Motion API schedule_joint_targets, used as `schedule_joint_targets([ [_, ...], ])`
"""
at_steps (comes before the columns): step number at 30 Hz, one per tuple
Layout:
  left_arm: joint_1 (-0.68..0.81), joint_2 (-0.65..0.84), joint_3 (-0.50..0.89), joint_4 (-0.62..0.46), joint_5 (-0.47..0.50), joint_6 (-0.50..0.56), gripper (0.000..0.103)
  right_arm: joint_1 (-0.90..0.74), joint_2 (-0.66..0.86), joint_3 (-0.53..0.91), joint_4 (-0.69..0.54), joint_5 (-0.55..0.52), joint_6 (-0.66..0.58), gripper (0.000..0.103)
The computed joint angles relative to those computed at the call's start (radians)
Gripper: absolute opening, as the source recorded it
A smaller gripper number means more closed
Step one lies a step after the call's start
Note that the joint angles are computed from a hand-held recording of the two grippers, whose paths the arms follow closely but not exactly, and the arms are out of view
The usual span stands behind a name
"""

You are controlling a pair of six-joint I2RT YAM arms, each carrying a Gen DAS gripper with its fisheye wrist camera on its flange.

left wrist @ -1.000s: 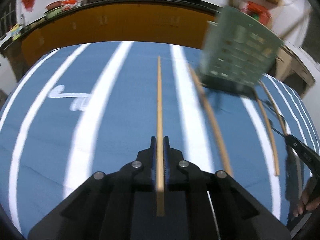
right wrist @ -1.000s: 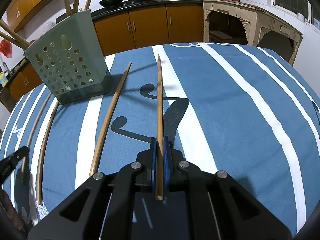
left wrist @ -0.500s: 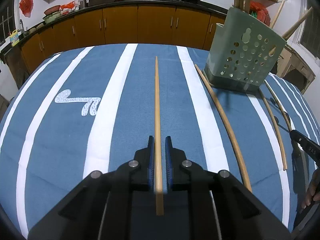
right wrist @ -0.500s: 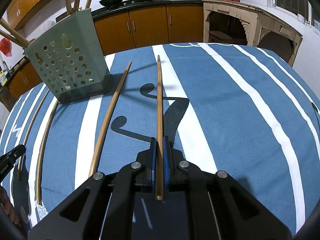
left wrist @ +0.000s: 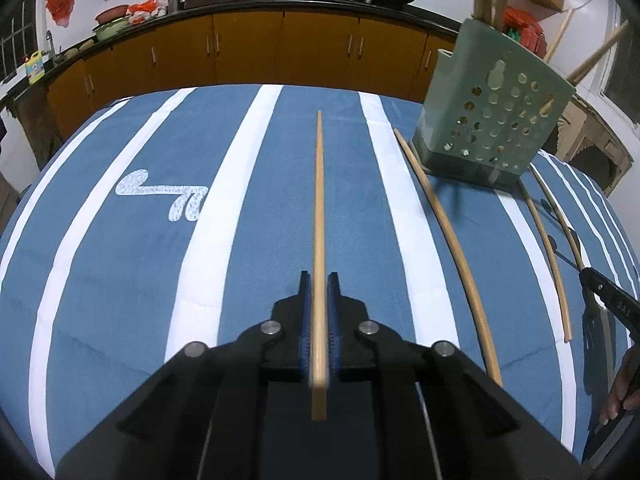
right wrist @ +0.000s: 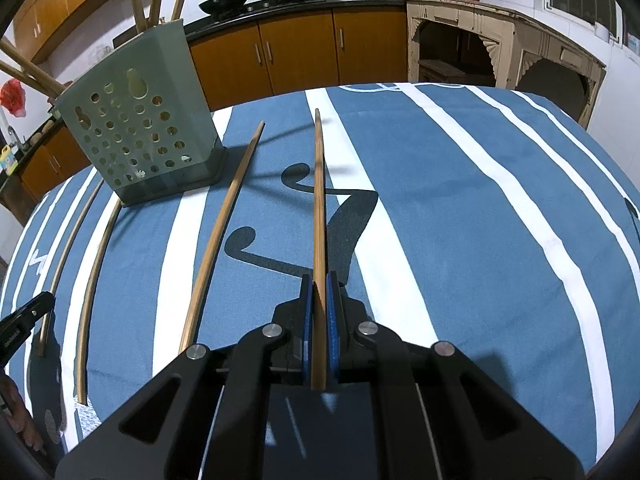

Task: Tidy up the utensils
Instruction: 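Lift both held chopsticks and carry them over the green holder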

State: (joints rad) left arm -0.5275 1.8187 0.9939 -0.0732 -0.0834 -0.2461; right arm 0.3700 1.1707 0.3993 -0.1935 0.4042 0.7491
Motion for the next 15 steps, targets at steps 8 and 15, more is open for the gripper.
schedule_joint_targets([
  [8,-0.01,-0.027,-0.004,-0.044,-0.011,0.036,0.008,0.049,-0.13,-0.004,-0.097,0.064,0.005,0.008],
  [15,0.0,-0.142,-0.044,-0.047,-0.014,0.063,0.008,0.093,-0.285,0.033,-0.231,0.152,0.003,0.008],
])
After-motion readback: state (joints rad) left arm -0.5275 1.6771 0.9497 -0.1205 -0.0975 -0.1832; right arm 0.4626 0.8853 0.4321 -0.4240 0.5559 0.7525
